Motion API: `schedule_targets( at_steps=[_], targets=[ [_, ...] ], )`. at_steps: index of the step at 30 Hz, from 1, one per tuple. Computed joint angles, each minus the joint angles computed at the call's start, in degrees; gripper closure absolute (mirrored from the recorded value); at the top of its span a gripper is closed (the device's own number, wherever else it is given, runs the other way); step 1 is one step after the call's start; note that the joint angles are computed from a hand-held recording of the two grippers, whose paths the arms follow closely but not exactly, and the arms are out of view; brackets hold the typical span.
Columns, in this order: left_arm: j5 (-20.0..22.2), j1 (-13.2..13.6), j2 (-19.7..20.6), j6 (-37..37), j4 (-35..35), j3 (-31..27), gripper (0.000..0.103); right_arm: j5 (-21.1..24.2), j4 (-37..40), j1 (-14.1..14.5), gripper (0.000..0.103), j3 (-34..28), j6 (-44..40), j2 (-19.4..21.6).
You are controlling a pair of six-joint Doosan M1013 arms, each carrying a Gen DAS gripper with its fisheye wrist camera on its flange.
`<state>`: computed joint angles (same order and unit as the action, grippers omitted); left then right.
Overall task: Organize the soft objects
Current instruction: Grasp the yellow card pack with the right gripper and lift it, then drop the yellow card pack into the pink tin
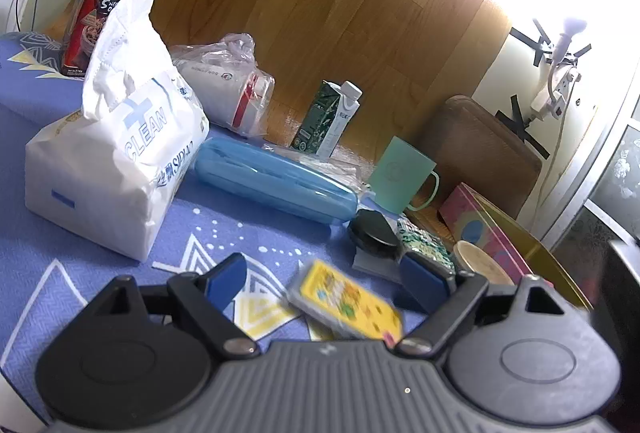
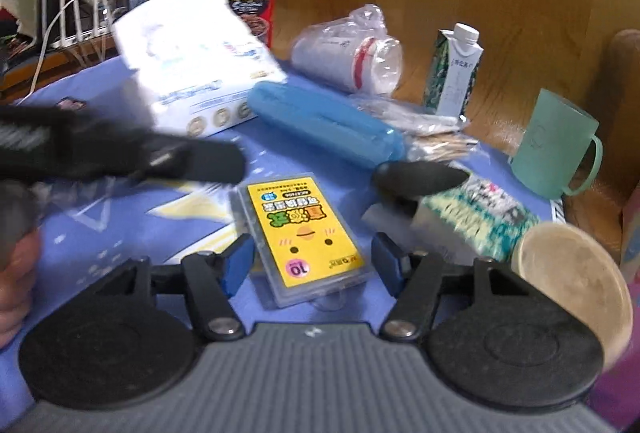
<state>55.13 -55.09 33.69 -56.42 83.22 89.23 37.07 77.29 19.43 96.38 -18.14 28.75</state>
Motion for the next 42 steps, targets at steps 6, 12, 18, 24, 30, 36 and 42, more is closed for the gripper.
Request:
schedule_targets(
  at_steps=[6,12,18,24,30,36,42],
  targets=[
    [-0.3,0.0,-0.1,0.4,-0.1,0.0,0.016,1.5,4.9,-1.2,0.036,5.9,-5.3,-3.1],
    [-0.5,0.0,0.1,2.7,-1.2,-0.5,0.016,0.9,10.8,-1.3,0.038,8.3,-11.1,-3.7],
    [-3.9,-0.5,-1.4,-3.7,-0.7,1.5,0.016,3.3,8.4,-2.5,0.041,7.9,-0.1,-3.7],
    [-10.3,-1.1,-2.7,-10.3,2.7,3.1,0.022,10.7,5.9,-5.1,0.041,7.1,13.8,-3.0],
    [-18.4,0.4,-1.1,-1.3,-4.5,-1.0,0.056,12.5,8.7,-6.0,0.042,8.6,11.8,-3.2],
    [-21.6,1.3,0.5,4.6,-4.8,-5.3,0.072,13.0,13.8,-8.0,0.042,10.1,5.4,-4.0],
    [-25.5,3.6,5.6,28.7,-12.4,-18.5,0.072,9.7,34.3,-10.2,0.042,13.8,-14.4,-6.3]
  ],
)
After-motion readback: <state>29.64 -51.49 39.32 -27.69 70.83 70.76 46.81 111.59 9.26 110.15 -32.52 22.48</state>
